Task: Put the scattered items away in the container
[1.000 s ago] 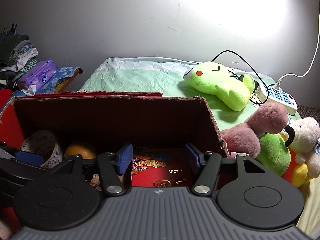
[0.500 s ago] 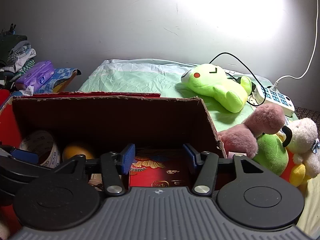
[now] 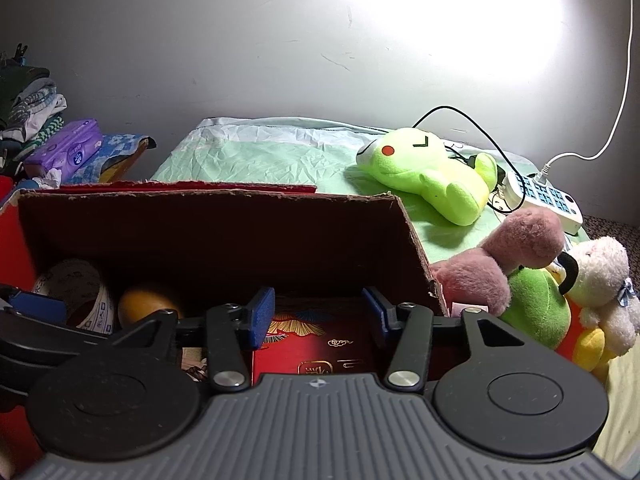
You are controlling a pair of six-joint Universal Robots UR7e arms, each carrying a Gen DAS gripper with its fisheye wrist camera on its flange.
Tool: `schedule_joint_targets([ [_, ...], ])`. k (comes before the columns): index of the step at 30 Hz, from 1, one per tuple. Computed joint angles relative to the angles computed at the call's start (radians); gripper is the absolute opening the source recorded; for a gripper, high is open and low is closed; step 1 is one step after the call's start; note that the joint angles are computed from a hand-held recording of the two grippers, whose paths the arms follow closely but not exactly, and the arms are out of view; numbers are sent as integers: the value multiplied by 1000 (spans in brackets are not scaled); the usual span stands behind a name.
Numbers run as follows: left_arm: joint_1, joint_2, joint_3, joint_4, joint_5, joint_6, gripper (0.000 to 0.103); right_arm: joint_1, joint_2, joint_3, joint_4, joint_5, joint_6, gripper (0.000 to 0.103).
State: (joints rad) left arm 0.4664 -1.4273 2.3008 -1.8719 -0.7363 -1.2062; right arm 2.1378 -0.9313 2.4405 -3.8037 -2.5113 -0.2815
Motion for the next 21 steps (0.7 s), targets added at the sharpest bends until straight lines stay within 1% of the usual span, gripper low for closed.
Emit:
schedule_joint_targets([
  [13, -7, -6, 3, 19, 10, -20, 82, -2, 0, 9, -32, 25, -2, 52],
  [17, -9, -1, -3, 40, 17, -39, 83, -7, -3, 16, -49, 45, -7, 53],
  [21, -18, 7, -6, 65, 31, -61, 83, -19, -13, 30, -72, 82, -19, 54],
])
